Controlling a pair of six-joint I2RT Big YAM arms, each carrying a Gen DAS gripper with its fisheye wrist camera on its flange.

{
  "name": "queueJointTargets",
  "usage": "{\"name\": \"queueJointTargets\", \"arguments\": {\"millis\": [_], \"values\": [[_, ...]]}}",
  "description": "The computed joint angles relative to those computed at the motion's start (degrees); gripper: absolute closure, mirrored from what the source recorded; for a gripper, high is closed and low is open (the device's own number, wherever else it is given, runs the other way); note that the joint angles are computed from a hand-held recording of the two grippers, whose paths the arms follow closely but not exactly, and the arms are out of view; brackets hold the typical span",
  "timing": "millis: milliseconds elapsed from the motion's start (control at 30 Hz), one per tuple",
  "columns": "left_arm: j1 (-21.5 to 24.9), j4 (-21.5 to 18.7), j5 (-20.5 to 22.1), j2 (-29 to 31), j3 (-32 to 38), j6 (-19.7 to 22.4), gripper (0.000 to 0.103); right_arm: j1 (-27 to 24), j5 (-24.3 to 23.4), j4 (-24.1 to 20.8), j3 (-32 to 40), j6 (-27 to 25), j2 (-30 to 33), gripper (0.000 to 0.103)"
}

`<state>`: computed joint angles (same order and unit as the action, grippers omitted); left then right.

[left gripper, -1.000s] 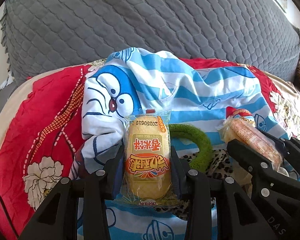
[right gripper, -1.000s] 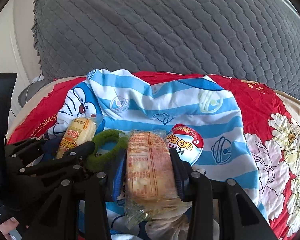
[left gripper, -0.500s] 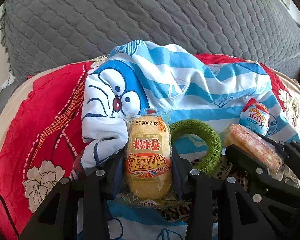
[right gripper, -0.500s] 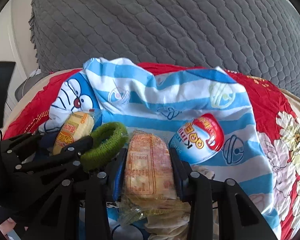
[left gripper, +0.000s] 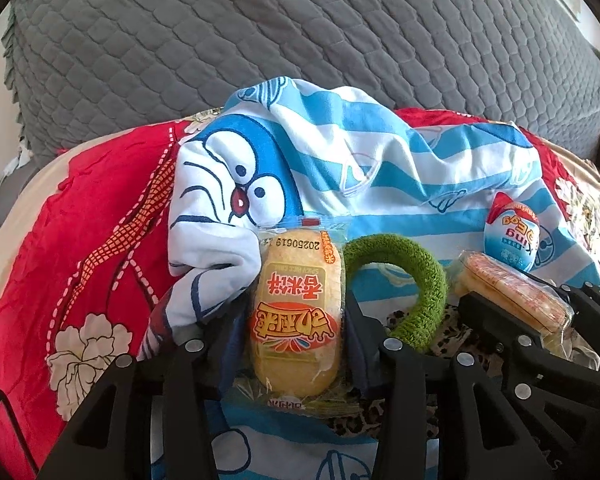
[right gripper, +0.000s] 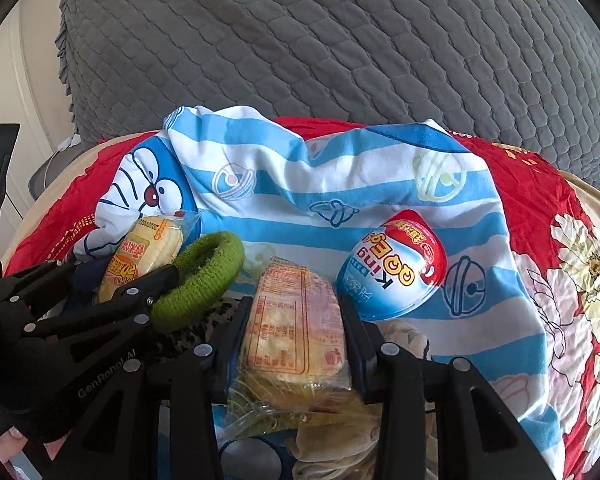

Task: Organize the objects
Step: 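Lower both snack cakes onto the shirt in the tray and open both tools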

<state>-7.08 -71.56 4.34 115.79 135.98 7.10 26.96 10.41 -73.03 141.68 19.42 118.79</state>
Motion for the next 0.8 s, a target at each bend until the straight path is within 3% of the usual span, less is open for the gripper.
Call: {"name": "queueJointTargets", "arguments": {"millis": [200, 400, 800], "values": [[0.1, 0.8, -0.1, -1.5, -2.3, -0.9, 0.046, -0.2, -0.5, 0.5, -2.5, 0.3, -1.9, 0.062], [0.3, 1.2, -0.4, -2.9, -4.1, -0.8, 0.038, 0.0, 0.2, 2.9, -8.4, 0.8, -5.5, 0.053], [0.4, 2.6, 0.2, -6.7, -9.7, 0.2, 0.028, 0.1, 0.3, 2.7, -9.8, 1.0, -7.0, 0.045]]}}
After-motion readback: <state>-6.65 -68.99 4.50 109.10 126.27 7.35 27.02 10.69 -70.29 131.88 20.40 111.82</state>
